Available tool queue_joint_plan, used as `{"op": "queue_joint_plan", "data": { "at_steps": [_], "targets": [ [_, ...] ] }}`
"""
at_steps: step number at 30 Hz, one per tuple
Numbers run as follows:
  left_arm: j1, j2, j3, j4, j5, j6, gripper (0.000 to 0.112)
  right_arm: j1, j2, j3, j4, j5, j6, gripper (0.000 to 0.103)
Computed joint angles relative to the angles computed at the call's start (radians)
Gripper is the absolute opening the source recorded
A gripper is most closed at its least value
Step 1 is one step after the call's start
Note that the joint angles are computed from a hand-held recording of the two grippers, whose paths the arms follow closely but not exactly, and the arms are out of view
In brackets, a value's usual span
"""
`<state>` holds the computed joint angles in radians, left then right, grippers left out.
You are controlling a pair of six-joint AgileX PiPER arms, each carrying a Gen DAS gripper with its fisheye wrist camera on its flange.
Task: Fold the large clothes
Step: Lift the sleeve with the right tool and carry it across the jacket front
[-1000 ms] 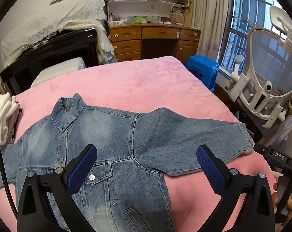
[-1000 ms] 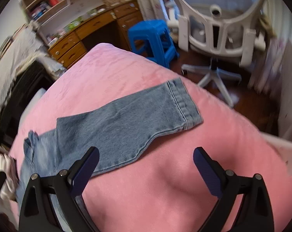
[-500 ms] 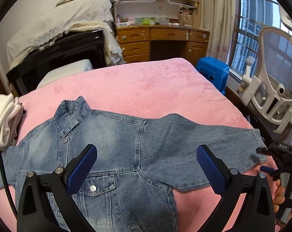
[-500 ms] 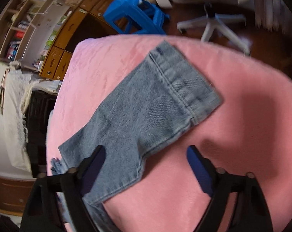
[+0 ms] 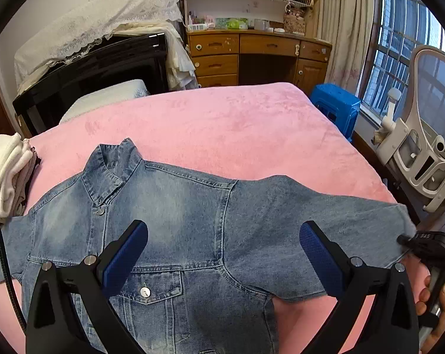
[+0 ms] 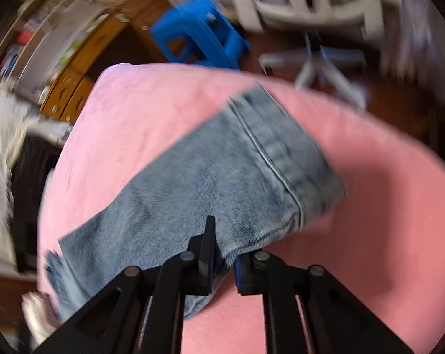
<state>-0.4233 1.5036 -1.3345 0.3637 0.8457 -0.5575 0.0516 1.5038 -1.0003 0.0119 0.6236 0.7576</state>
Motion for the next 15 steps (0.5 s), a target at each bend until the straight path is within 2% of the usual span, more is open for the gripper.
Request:
{"op": "queue_joint_plan", "data": {
  "at_steps": [2,8,11,15],
  "targets": [
    [0.008,0.005,-0.013,-0.006,0.017,0.018,0.102,0.093,-0.038,-0.049,-0.161,0.035,0.108,0.007],
    [0.124,-0.037,-0.037,-0.097,0.045,0.164,0.102,0.355,-0.076,-0.254,-0.432,0.136,0.212,0.006],
    [0.241,-0.077,-0.038,-0.171,0.044,0.27,0.102,0.535,-0.002,-0.448,-0.545,0.209,0.177,0.006],
    [0.482,-0.127,-0.034,-0.346,0.032,0.494,0.102,0.739,0.165,-0.716,-0.643,0.301,0.072,0.006]
  ]
}}
